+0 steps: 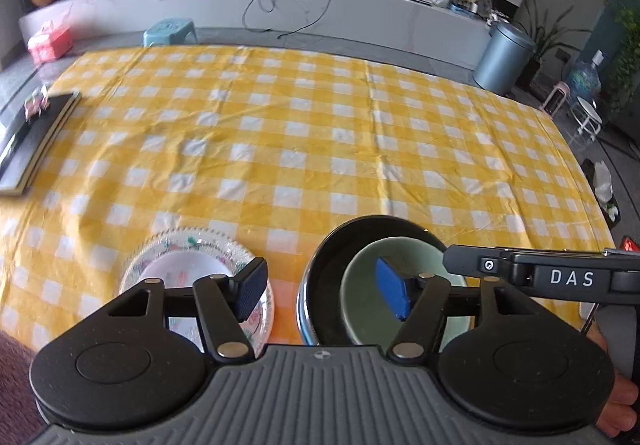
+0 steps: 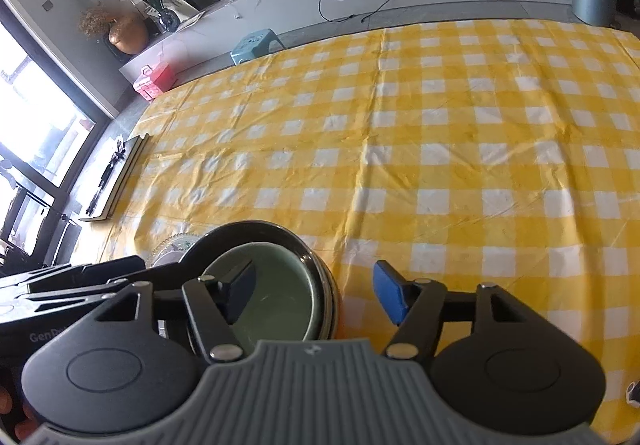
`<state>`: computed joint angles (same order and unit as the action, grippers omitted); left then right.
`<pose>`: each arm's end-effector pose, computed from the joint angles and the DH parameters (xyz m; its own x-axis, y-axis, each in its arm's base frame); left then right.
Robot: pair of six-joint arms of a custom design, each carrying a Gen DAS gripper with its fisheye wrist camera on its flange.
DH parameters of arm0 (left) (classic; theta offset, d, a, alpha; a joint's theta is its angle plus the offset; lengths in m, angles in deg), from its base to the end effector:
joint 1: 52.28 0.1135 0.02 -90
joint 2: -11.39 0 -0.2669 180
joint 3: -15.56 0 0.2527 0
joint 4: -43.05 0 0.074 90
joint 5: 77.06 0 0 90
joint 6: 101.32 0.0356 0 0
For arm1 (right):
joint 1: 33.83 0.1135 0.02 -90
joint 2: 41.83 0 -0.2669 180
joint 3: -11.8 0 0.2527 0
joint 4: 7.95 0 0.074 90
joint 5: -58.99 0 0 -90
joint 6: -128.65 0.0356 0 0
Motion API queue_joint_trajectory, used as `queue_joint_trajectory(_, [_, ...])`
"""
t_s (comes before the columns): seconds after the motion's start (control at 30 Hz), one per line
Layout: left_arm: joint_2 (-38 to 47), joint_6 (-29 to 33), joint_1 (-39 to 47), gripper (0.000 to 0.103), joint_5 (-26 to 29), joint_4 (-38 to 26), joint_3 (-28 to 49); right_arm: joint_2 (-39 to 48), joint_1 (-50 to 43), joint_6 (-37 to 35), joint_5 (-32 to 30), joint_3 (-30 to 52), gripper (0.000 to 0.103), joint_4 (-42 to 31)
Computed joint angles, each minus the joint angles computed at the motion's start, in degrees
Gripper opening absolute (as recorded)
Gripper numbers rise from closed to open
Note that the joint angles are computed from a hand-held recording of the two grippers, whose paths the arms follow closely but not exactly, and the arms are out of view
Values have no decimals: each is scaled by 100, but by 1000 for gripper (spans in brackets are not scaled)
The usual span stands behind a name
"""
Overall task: Organize plates and bowls
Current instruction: 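Lower the green bowl into the blue bowl and open both grippers, then grip the rim of the nested bowl stack with both grippers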
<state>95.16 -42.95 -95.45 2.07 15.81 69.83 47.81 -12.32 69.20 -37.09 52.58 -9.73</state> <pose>0.2020 -0.1803 0.1633 -0.8321 0.0744 -0.5497 0.1880 0.9701 -0.1534 0.2349 0.0966 0.1055 -0.8366 0.2136 -0.5045 -0.0022 0.9196 0.3929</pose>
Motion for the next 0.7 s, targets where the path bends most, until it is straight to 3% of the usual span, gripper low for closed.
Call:
queue_joint_trajectory(0.27, [132,-640,136,74,619,549,-485,746,-178,108,-412,279,67,-36])
queue_joint_trajectory(0.7, [735,-797,30,70,574,632,-410,1079,-178,186,-584,396,65,-36])
